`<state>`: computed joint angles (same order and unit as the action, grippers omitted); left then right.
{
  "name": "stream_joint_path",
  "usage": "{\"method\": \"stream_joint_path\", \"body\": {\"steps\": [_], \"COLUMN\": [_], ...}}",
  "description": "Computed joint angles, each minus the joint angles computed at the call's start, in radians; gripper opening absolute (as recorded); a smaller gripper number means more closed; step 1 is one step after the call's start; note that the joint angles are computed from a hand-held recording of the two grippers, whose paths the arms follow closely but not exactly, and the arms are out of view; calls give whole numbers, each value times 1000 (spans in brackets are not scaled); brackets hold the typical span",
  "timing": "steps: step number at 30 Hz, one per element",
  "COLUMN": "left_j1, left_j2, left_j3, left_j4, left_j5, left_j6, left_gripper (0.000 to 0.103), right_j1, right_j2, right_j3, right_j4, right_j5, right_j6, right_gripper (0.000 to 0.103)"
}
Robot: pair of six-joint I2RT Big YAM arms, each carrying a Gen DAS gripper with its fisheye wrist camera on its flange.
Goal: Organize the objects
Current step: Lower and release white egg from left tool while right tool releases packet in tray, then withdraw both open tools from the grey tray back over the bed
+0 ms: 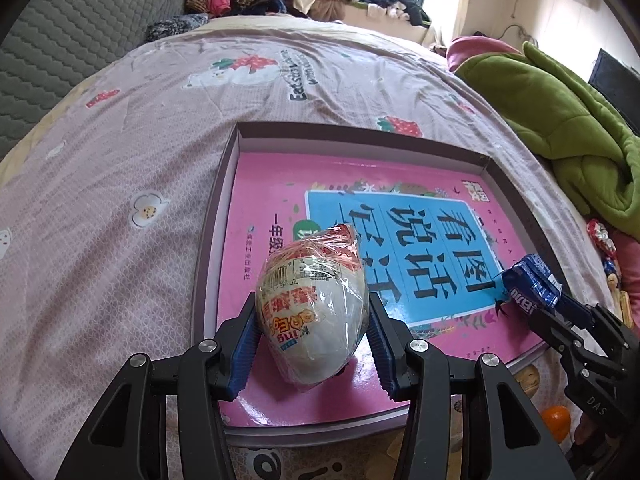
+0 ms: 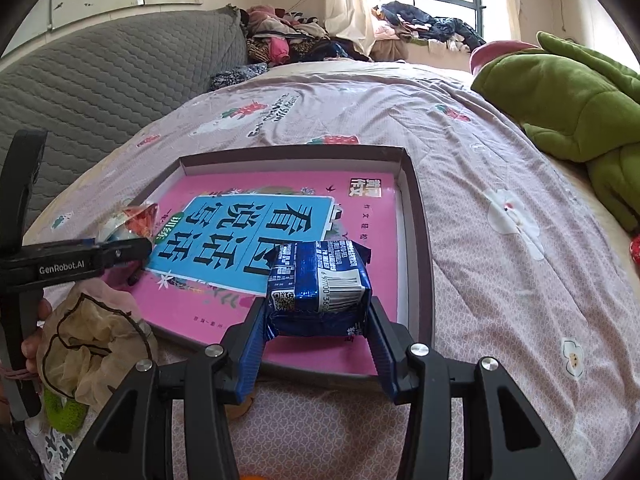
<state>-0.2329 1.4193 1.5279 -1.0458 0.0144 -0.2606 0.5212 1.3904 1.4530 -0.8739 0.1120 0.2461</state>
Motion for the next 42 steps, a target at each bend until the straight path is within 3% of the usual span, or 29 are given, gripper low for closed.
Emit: {"method": "stream_joint_path", "body": {"steps": [14,26,42], "left_j1": [2,-3,-5], "left_j2": [9,-1,-104], "left_j3": [13,19,-4], "left_j4": [-26,-39,-39], "left_j5": [-2,-17,-56], "left_j6": [-17,-12,-47], "left_gripper": [53,67,67], "right_j1": [6,0,23], "right_j2": [2,1,-42], "right_j3": [4,19,34], "right_j4": [-12,-20,-11], "right_j5": [25,17,16], "right_j6": [1,15,15], "right_gripper": [51,58,59]}}
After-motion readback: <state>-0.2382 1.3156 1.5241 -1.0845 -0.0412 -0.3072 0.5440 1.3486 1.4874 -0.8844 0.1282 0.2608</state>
